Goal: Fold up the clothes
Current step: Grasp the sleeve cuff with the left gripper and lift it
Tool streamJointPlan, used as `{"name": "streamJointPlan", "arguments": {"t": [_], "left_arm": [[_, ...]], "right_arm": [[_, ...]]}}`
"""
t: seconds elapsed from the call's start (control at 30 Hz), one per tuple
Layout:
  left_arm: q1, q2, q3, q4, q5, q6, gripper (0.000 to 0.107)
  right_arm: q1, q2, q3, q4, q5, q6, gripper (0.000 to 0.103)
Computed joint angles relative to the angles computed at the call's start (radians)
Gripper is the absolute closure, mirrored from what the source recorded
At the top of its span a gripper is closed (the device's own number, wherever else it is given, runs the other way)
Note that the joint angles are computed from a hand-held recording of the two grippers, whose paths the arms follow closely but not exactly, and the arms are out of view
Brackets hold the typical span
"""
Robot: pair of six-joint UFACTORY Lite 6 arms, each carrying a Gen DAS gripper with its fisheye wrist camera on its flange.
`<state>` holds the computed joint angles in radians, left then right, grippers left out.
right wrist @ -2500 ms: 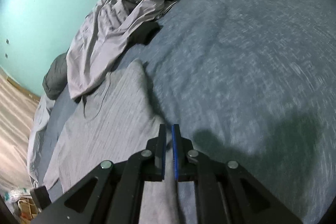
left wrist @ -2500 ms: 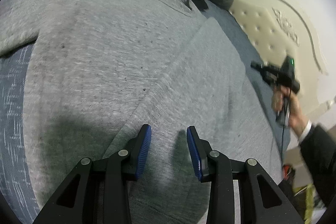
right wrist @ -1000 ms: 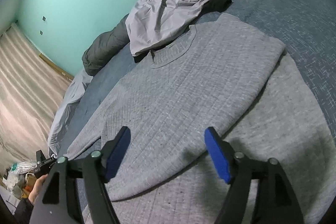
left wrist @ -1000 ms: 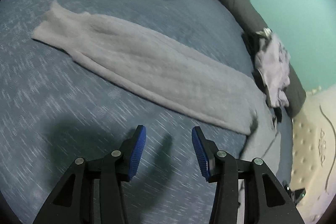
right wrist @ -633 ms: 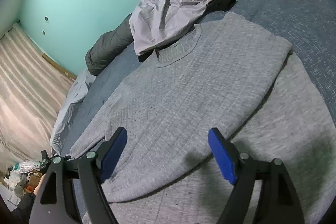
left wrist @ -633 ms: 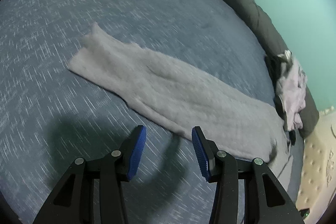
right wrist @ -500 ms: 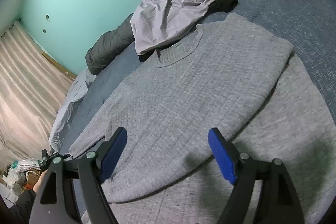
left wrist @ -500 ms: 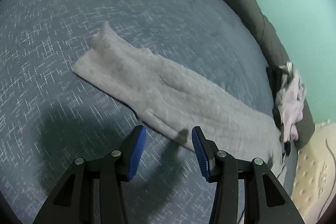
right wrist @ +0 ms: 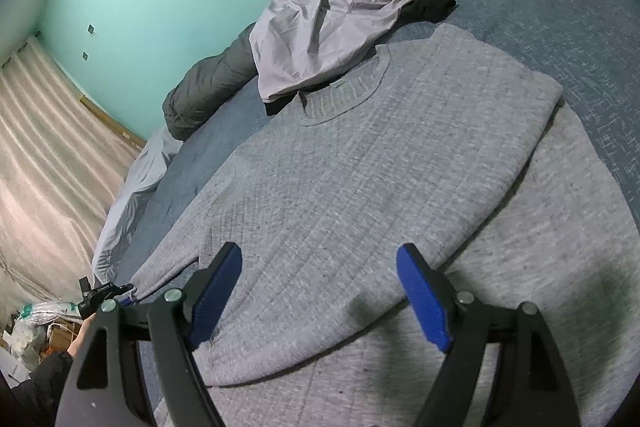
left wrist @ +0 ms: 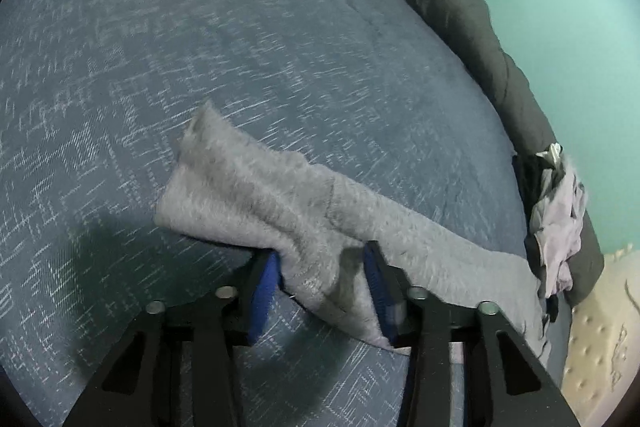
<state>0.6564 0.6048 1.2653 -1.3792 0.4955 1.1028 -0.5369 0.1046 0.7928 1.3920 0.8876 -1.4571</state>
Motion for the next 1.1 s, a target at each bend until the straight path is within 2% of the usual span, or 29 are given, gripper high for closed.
{"name": "streamJointPlan", "arguments": {"t": [0.03, 0.13, 0.3, 0.53, 0.93, 1.1], "left_arm": [[-0.007, 0.005, 0.009, -0.003, -0.008, -0.003, 0.085], [-0.009, -0.016, -0.018, -0.066, 0.002, 0.045, 0.091], [-0.058, -0.073, -0.027, -0.064, 0.011, 0.042, 0.093], [-0.140, -0.184, -0.013, -0.015, 0.054, -0.058, 0.093], [-0.498, -0.280, 0.250, 0.312, 0.008, -0.518, 0.098], [-0.712, -0.204, 0.470, 0.539, -0.036, -0.801, 0.099]], "right_arm": [[0.001, 0.000, 0.000, 0.001, -0.003, 0.000, 0.022], [0.003, -0.001, -0.002, 0.001, -0.011, 0.001, 0.022], [-0.005, -0.002, -0.003, -0.002, -0.009, 0.001, 0.022], [-0.021, 0.007, 0.006, -0.004, -0.005, 0.003, 0.022], [-0.104, 0.061, 0.074, -0.038, 0.037, 0.041, 0.022], [-0.159, 0.100, 0.119, -0.056, 0.078, 0.062, 0.022]]}}
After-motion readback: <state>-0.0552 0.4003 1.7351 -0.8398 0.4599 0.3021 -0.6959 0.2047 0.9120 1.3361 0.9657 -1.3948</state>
